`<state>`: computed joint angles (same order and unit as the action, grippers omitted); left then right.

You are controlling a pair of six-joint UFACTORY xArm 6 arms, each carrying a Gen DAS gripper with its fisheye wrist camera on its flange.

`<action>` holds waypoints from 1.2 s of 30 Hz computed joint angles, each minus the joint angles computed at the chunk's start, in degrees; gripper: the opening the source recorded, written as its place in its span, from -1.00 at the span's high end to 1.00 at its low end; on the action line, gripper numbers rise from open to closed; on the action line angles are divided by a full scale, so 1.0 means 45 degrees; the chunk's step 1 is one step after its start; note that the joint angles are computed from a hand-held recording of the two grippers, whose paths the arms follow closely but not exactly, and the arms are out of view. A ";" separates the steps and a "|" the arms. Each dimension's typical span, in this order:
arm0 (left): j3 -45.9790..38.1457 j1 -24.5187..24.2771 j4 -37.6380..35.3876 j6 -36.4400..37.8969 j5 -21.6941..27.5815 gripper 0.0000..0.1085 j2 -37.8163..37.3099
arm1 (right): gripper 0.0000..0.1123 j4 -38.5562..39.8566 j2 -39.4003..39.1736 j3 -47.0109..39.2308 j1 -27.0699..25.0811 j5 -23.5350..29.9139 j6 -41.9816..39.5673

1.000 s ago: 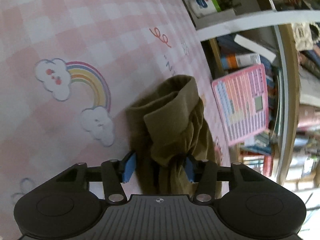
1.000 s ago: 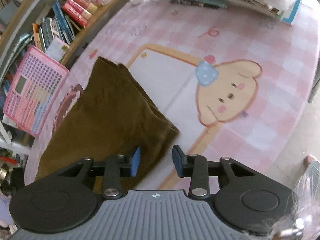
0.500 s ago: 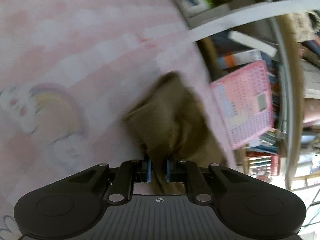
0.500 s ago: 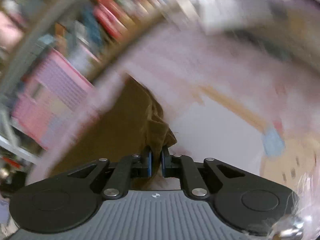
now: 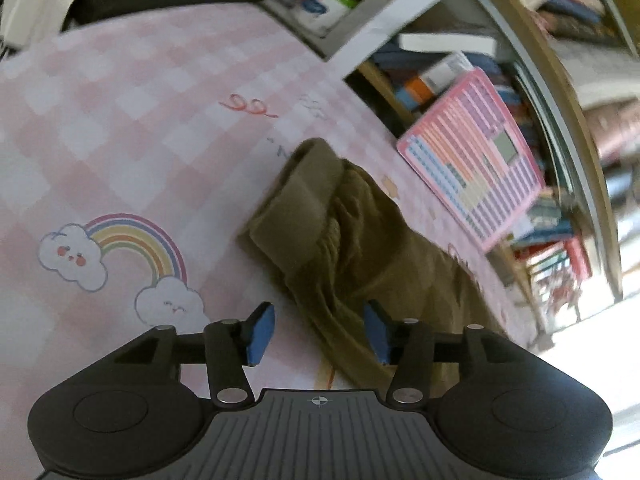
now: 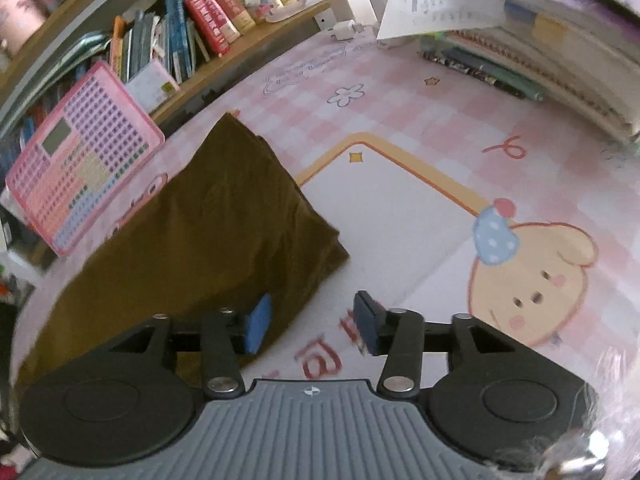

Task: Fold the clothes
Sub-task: 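Release the folded garment from both tools and pull them back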

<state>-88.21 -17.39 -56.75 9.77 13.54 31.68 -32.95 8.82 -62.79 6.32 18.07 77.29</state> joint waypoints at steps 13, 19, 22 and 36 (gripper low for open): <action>0.2669 -0.0792 0.6339 -0.2226 -0.1144 -0.24 -0.1796 | -0.54 -0.3861 -0.1197 0.0698 0.2073 0.2078 0.1296; 0.3410 -0.1089 0.6987 -0.2105 -0.1426 -0.35 -0.2250 | -0.57 -0.4029 -0.1222 0.0664 0.2747 0.2516 0.0934; 0.3424 -0.1118 0.7506 -0.2325 -0.1229 -0.38 -0.2264 | -0.58 -0.4162 -0.1190 0.0583 0.2870 0.2609 0.0890; 0.2865 -0.1071 0.5113 -0.1282 -0.0898 -0.39 -0.1800 | -0.59 -0.3424 -0.0749 0.0050 0.3258 0.3029 -0.0826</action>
<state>-75.31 -22.21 -33.74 4.00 9.50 23.58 -48.35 5.45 -62.57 20.98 31.70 73.57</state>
